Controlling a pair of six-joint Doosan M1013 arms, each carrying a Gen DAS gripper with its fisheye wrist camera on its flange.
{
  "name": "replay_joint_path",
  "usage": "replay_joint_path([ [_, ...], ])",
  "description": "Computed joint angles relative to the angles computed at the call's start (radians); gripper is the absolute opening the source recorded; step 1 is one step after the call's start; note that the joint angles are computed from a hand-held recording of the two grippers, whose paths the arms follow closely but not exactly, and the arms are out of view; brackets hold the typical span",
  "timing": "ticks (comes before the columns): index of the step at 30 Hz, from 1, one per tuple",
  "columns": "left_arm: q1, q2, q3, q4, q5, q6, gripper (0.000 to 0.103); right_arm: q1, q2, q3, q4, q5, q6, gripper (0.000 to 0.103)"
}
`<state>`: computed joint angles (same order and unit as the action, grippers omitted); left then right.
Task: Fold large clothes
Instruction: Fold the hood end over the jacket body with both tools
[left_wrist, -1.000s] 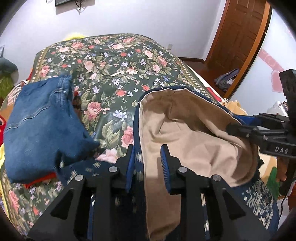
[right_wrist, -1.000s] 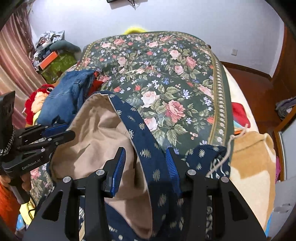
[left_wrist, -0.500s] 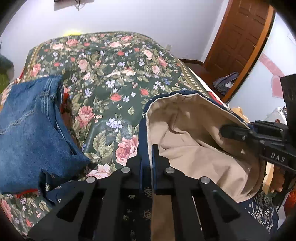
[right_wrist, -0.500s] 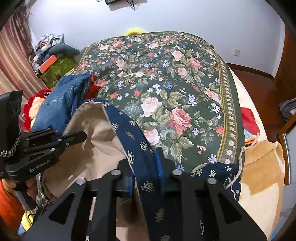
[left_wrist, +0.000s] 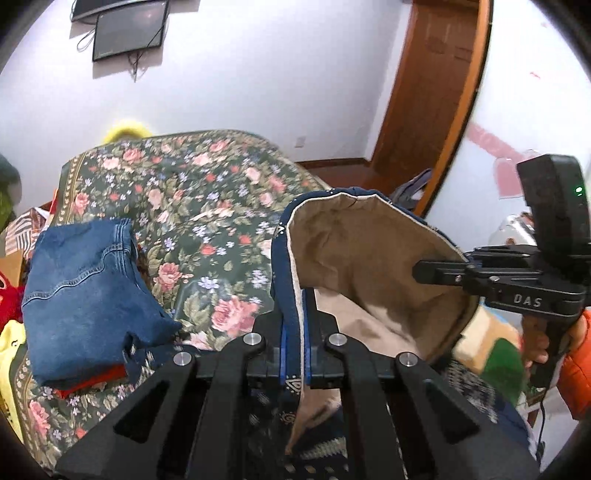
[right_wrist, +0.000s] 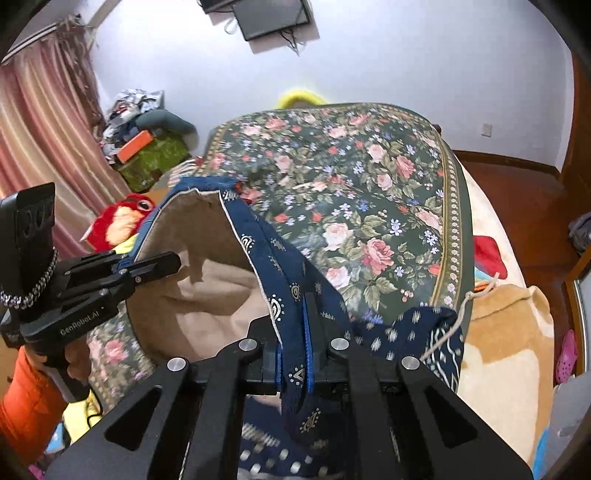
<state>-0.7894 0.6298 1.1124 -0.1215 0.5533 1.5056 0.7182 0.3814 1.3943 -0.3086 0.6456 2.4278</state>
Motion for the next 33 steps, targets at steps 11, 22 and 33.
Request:
replay_joint_path([
  [11, -0.030, -0.109, 0.187, -0.108, -0.006, 0.111, 0.005, 0.061, -0.052, 0.082, 0.062, 0.025, -0.013, 0.008],
  [22, -0.050, -0.145, 0.327, -0.091, 0.051, 0.039, 0.005, 0.089, -0.062, 0.160, 0.135, 0.044, -0.004, 0.008],
  [33, -0.039, -0.195, 0.440, -0.021, 0.036, -0.143, 0.037, 0.097, -0.081, 0.204, 0.187, 0.076, 0.014, 0.018],
])
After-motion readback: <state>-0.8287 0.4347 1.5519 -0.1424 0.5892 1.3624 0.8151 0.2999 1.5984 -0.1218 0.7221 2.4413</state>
